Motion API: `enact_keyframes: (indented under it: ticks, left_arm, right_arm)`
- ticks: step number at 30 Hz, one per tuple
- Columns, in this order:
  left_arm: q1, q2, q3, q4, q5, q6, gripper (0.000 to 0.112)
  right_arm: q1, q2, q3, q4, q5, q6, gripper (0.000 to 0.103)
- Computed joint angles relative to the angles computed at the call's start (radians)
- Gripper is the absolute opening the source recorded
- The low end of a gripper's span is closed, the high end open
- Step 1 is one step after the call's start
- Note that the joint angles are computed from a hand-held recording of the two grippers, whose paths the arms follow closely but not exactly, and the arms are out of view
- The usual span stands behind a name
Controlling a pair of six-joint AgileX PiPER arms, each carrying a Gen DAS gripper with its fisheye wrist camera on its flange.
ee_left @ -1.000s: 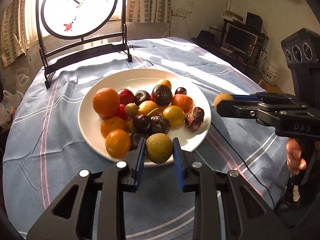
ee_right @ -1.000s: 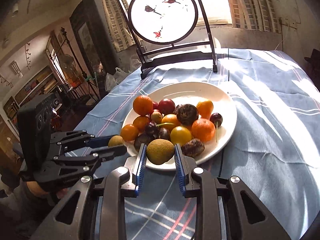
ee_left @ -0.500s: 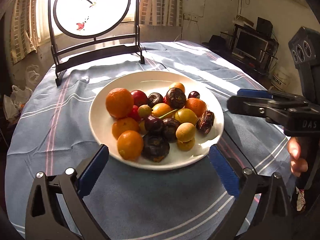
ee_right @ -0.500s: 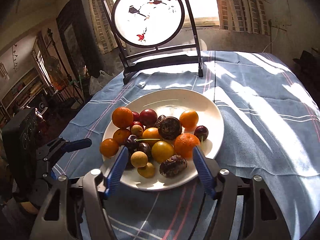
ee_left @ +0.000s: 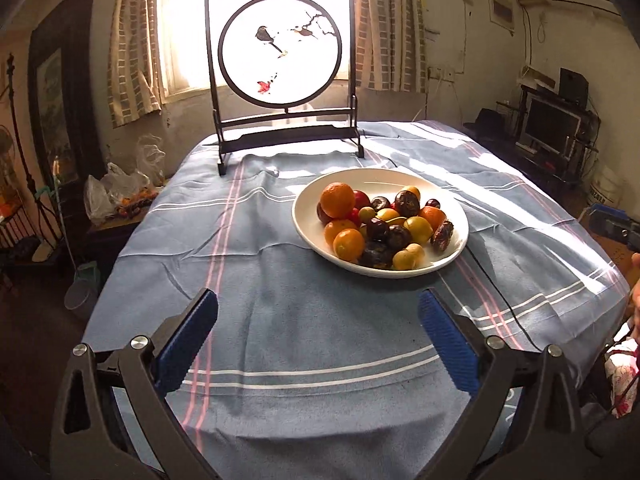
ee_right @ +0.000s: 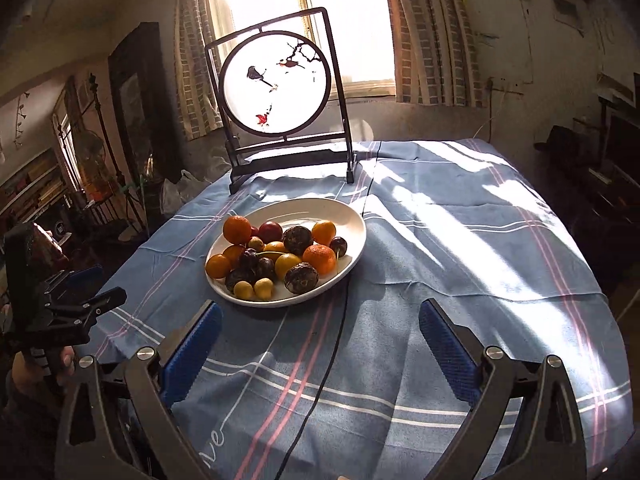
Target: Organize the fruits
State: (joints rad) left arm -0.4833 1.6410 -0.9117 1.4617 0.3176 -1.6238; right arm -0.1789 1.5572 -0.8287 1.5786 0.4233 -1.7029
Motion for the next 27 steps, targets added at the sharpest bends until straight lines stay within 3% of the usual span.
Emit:
enact_keyframes:
  ticks: [3, 16, 20, 27]
  left_arm:
    - [-0.052, -0.063, 0.062, 0.017, 0.093, -0.053, 0.098]
    - [-0.208, -0.257, 0.186, -0.028, 0.289, -0.104, 0.098]
    - [-0.215, -0.271, 0.193, -0.04, 0.272, -0.095, 0.098]
    - [-0.228, -0.268, 0.186, -0.054, 0.282, -0.103, 0.098]
  right_arm:
    - [-0.062, -0.084, 0.072, 0.01, 0.029, -0.033, 0.099]
    - [-0.348, -0.314, 0.278, -0.03, 0.244, -0.124, 0.099]
    - [-0.403, -0.349, 0.304, -0.051, 0.296, -0.129, 0.099]
    - [-0.414, -0.37, 0.329, -0.038, 0.316, -0.144, 0.099]
